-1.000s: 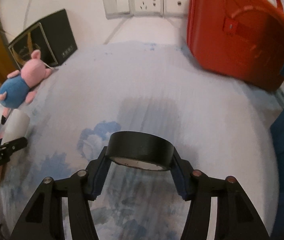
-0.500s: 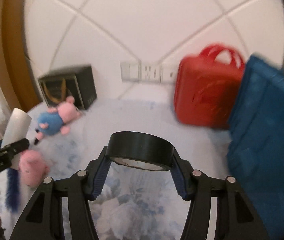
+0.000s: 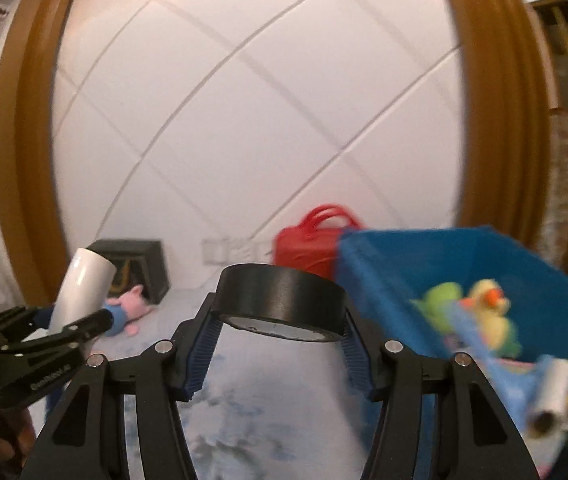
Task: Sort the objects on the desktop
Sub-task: 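Carry the tape roll and white cylinder over the blue crate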
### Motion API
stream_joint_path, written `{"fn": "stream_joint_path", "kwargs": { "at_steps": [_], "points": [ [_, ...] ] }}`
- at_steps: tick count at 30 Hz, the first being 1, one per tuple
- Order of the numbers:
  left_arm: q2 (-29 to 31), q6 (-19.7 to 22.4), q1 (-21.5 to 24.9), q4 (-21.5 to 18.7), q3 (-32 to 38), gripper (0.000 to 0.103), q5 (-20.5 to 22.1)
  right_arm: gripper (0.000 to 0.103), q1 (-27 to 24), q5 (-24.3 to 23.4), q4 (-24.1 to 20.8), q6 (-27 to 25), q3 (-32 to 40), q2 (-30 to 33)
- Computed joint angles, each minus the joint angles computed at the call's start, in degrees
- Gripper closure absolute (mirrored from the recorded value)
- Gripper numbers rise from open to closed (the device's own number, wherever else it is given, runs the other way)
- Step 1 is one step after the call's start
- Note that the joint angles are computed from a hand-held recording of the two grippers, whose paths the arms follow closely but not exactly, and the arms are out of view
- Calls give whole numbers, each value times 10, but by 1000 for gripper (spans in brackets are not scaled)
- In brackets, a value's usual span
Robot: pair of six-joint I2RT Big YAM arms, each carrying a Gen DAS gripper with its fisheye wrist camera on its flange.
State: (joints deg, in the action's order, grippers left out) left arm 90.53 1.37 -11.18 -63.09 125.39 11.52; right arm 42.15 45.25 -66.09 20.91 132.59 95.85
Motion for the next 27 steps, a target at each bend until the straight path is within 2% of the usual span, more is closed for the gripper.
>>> {"fn": "stream_joint_path", "kwargs": {
  "at_steps": [6, 10, 13, 17, 18, 22, 27],
  "points": [
    [-2, 2, -96, -4, 25, 58, 9, 46, 21, 116, -49, 58, -91, -111],
    [10, -1, -162, -15, 55, 58, 5, 46, 20, 176, -125, 122, -125, -165],
    [26, 1, -219, -25, 87, 58, -14, 46, 8, 197, -179, 171, -158, -206],
    [58, 8, -278, -44, 134, 58, -35, 46, -18, 196, -242, 216, -191, -249],
    [67, 12, -292, -52, 146, 58, -42, 46, -33, 188, -243, 213, -205, -263],
    [94, 26, -325, -81, 177, 58, -56, 46, -77, 150, -233, 199, -247, -300],
    [113, 32, -358, -100, 198, 58, -84, 46, -122, 108, -195, 145, -283, -326]
  ]
}}
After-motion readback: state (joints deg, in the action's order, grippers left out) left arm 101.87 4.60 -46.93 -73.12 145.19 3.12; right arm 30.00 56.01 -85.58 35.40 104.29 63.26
